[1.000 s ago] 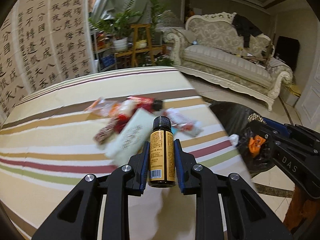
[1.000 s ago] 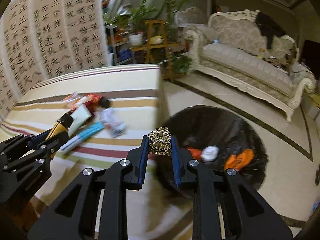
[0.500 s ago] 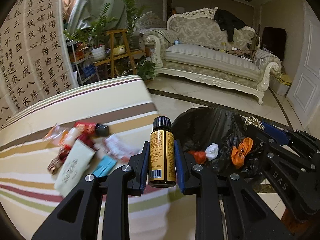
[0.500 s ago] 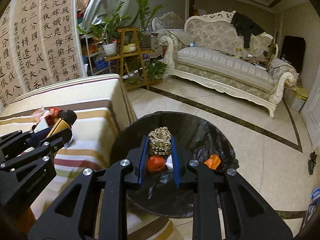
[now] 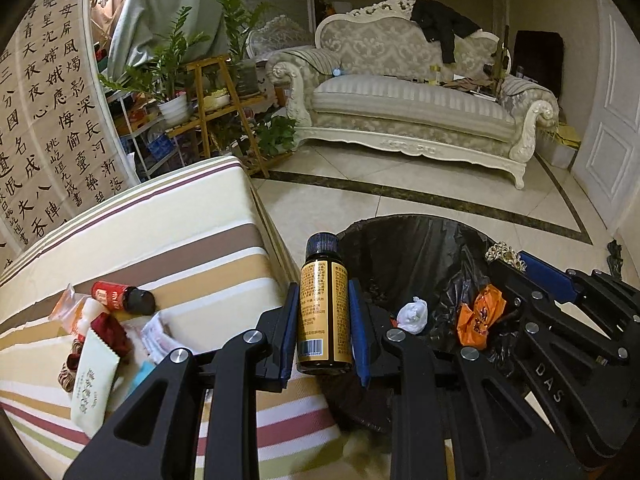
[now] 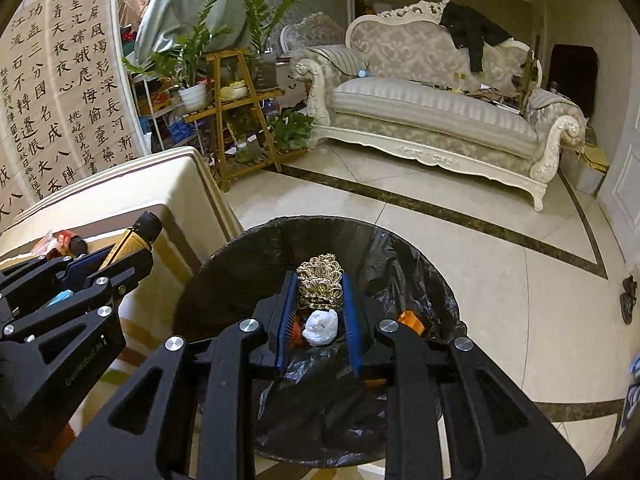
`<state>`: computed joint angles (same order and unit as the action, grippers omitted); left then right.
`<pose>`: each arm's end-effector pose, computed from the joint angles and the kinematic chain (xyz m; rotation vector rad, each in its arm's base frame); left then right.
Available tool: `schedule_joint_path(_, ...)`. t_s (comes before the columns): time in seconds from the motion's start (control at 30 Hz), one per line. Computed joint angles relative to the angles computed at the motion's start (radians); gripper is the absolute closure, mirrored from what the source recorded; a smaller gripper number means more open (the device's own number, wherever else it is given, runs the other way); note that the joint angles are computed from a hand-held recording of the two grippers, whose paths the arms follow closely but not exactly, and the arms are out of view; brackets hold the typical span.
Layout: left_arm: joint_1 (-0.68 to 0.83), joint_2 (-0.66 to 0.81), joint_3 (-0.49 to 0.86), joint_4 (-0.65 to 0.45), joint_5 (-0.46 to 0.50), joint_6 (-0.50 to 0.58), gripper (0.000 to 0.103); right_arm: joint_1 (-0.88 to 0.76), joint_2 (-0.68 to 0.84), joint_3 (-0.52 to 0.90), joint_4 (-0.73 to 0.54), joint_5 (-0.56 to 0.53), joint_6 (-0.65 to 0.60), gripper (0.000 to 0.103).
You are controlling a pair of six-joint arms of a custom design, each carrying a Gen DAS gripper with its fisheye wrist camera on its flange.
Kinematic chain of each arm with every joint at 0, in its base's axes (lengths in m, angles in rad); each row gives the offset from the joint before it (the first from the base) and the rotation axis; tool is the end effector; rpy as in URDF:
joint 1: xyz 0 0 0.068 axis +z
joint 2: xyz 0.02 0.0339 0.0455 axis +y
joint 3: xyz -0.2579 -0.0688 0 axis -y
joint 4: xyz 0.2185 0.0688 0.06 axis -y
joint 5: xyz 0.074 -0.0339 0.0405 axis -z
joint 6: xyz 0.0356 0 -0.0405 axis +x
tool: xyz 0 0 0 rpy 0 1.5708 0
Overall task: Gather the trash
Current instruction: 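Carry both items over the bin and open both grippers to drop them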
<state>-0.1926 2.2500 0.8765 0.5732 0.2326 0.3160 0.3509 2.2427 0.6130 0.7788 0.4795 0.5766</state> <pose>0.3511 -0.0768 0.0337 0.6993 2.2477 -0.2154 0.2847 0.0867 0.0143 0.4681 2.2558 -0.1154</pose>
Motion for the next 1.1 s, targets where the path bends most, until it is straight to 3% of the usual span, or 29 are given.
schedule_joint_path(0.1,-0.003,0.008,0.012,-0.013,-0.009,-0.007,0.071,-0.017,0.015,0.002,0.013,-0.013,0.003,0.079)
schedule_joint_path(0.17,0.001,0.008,0.01,-0.009,-0.009,-0.013,0.06,-0.028,0.019,-0.003,0.023,-0.021,0.004,0.075)
schedule_joint_path(0.47,0.013,-0.001,-0.003,0.012,-0.014,-0.024,0.038,-0.023,0.012,-0.02,0.027,-0.012,0.025,0.063)
schedule_joint_path(0.77,0.043,-0.016,-0.006,0.0,-0.004,-0.018,0.033,-0.016,0.001,-0.026,0.025,-0.004,0.027,0.051)
schedule_joint_path(1.1,0.111,-0.032,-0.019,-0.013,0.018,0.001,0.033,0.049,-0.036,0.022,-0.072,0.001,0.059,0.05)
